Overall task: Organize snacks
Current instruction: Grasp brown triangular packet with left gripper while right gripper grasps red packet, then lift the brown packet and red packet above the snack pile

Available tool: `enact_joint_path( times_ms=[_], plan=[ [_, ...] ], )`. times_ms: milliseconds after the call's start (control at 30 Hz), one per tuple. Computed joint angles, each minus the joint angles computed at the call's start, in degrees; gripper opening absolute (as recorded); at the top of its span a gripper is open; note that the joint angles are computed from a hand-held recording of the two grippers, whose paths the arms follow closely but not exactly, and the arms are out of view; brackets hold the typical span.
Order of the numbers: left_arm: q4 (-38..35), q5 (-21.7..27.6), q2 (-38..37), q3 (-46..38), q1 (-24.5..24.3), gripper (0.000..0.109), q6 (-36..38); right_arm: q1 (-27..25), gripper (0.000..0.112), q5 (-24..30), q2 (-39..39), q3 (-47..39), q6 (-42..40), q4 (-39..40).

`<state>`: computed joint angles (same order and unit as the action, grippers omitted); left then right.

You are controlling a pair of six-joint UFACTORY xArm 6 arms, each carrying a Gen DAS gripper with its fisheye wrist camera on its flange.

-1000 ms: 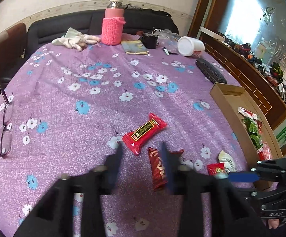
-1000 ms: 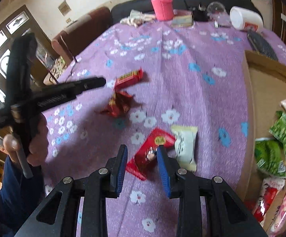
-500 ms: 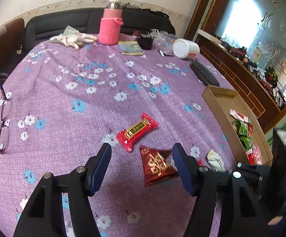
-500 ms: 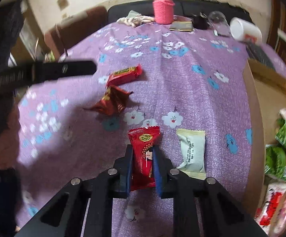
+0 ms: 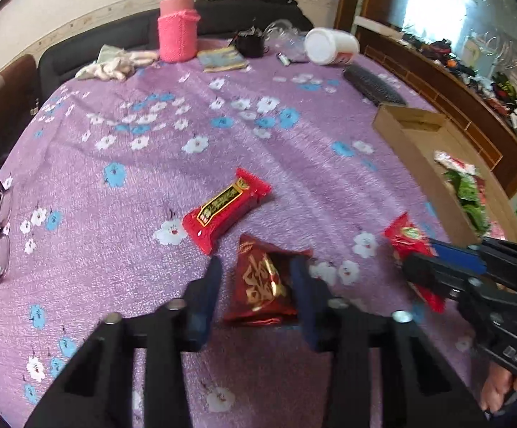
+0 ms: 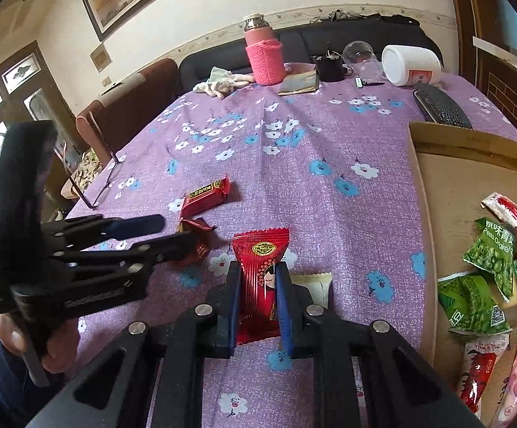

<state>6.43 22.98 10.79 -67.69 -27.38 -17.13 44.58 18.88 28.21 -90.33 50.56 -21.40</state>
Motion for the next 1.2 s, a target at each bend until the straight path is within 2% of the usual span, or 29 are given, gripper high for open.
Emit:
enact_joint_path(
  times_ms=[233, 367, 433, 567, 633, 833, 967, 1200],
  plan=[
    [12.2, -1.15, 0.44, 0.53, -0.89, 0.025, -8.87, -0.28, 0.019, -1.14, -0.82, 1.25, 1.67, -1.39],
    [10.63, -3.81, -0.4, 1.71, -0.51, 0.024, -9.03, -0.64, 0.019, -2.24, -1.6, 2.29, 3.88, -3.22],
    [12.62, -5.22, -1.1, 2.44, -0.24, 0.024, -11.44, -0.82, 0.019, -2.6, -1.93, 2.59, 5.62, -4.72],
    [25.98, -6.12, -2.13, 2.69, 0.39, 0.024, -23.91, -1.2, 0.019, -4.0, -2.34, 3.11, 8.9, -7.86],
    [26.55, -6.68, -2.18, 2.78, 0.42, 0.024, -24.53, -1.29, 0.019, -4.51, -2.42, 3.23, 9.7, -8.8],
    [44.51, -3.05, -2.42, 1.45, -0.51, 0.024, -39.32, -1.28, 0.019, -4.27, -2.1, 2.77, 11.37, -10.67],
    [53.26, -0.75, -2.83, 0.9, -1.22, 0.024, -45.94, -1.34, 0.019, -4.29, -1.97, 2.57, 12.03, -11.31],
    [58.44, 0.32, -3.37, 0.83, -1.4, 0.024, -50.16, -1.64, 0.019, -4.48, -2.07, 2.9, 13.27, -12.31]
  ],
)
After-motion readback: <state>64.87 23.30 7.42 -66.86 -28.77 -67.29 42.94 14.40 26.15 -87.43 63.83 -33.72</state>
